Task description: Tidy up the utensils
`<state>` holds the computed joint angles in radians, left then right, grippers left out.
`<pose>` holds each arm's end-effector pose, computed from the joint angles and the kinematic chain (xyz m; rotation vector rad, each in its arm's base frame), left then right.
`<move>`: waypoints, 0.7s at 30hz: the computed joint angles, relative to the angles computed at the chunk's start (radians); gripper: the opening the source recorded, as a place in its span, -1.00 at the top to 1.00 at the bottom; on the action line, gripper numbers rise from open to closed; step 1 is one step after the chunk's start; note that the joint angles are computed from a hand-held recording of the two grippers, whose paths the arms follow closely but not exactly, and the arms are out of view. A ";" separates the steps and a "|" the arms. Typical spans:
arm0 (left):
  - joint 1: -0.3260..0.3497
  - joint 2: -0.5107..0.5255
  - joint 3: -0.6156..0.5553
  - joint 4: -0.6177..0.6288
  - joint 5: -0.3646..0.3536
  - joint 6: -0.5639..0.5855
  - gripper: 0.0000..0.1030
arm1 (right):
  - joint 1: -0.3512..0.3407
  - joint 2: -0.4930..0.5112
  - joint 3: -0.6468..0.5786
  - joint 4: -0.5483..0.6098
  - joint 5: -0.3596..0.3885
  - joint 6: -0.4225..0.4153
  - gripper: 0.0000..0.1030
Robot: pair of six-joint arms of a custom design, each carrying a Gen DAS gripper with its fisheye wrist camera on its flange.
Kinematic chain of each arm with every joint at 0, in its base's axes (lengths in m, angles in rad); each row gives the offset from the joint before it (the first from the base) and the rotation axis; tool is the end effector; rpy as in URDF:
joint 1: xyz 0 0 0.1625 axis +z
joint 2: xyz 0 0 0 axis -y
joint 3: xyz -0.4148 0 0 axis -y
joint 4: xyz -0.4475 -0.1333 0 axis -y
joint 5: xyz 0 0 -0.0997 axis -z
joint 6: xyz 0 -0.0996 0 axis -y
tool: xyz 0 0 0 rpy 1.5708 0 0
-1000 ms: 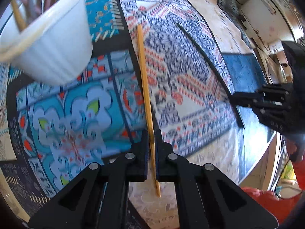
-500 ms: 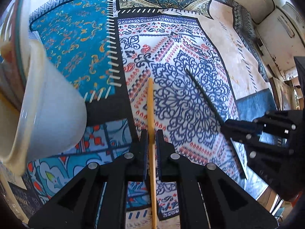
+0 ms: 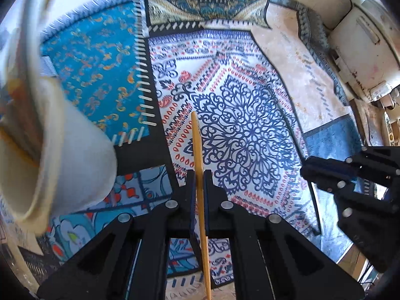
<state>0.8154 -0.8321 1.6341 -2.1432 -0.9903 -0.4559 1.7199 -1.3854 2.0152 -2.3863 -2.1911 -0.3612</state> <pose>-0.3215 -0.6155 0.0438 0.4639 2.4901 -0.1905 0.1564 -0.5337 0.2454 0.5594 -2.4404 0.1468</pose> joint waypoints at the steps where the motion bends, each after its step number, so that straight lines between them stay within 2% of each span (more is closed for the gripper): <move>1: -0.008 -0.011 0.013 -0.011 0.012 0.000 0.94 | 0.007 -0.015 0.007 -0.012 0.012 0.011 0.89; 8: -0.092 -0.117 0.124 -0.108 0.111 0.000 0.94 | 0.036 -0.094 0.007 -0.061 0.065 0.016 0.90; 21: -0.196 -0.275 0.251 -0.291 0.243 0.031 0.99 | 0.097 -0.088 -0.029 -0.185 0.136 -0.007 0.93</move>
<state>0.6196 -1.1075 1.8849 -2.4346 -0.7474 -0.4247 1.8170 -1.4736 1.9861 -2.5715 -2.0555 -0.3680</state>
